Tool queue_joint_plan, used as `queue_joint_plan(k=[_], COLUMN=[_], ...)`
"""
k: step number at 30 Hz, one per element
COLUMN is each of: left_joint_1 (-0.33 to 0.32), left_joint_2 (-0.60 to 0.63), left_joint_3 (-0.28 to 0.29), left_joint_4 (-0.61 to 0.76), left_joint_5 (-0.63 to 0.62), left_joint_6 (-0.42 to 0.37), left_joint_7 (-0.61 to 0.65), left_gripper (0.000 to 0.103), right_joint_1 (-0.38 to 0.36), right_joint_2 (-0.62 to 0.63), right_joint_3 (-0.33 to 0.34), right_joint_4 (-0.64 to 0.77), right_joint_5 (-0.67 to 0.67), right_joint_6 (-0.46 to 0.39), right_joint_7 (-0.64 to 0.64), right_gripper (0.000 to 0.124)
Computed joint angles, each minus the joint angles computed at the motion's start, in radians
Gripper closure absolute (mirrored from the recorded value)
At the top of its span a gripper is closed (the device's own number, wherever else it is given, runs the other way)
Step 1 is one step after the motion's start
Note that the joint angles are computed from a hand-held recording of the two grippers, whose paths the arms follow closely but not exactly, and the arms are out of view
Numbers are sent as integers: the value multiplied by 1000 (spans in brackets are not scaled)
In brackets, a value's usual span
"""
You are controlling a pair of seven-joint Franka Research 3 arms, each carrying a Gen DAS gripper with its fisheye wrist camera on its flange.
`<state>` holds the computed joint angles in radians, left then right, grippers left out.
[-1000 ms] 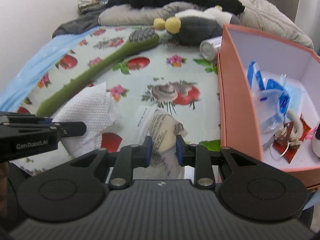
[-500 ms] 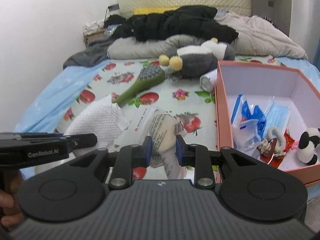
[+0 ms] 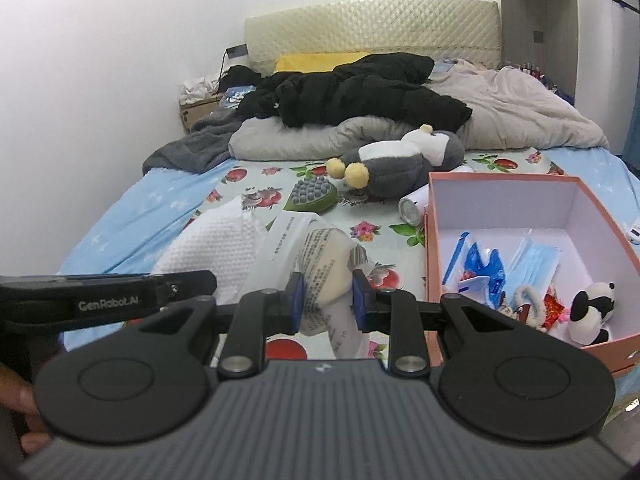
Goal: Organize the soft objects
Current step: 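Lift and carry the towel and packet over the pink box with both grippers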
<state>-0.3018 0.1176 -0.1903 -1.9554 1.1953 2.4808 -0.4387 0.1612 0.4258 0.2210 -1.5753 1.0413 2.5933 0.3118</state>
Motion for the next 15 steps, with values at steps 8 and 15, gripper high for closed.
queue_joint_plan(k=[8, 15], left_joint_1=[-8, -31], left_joint_2=[61, 166], left_joint_3=[12, 43], left_joint_4=[84, 209], left_joint_5=[11, -32], left_joint_6=[55, 132], left_joint_7=[45, 145], left_gripper=[87, 87], right_joint_1=[-17, -39], right_joint_2=[-12, 7], right_joint_3=[-11, -26], right_joint_4=[-4, 15], right_joint_5=[22, 8], right_joint_6=[36, 82], right_joint_7=[2, 45], right_gripper=[95, 95])
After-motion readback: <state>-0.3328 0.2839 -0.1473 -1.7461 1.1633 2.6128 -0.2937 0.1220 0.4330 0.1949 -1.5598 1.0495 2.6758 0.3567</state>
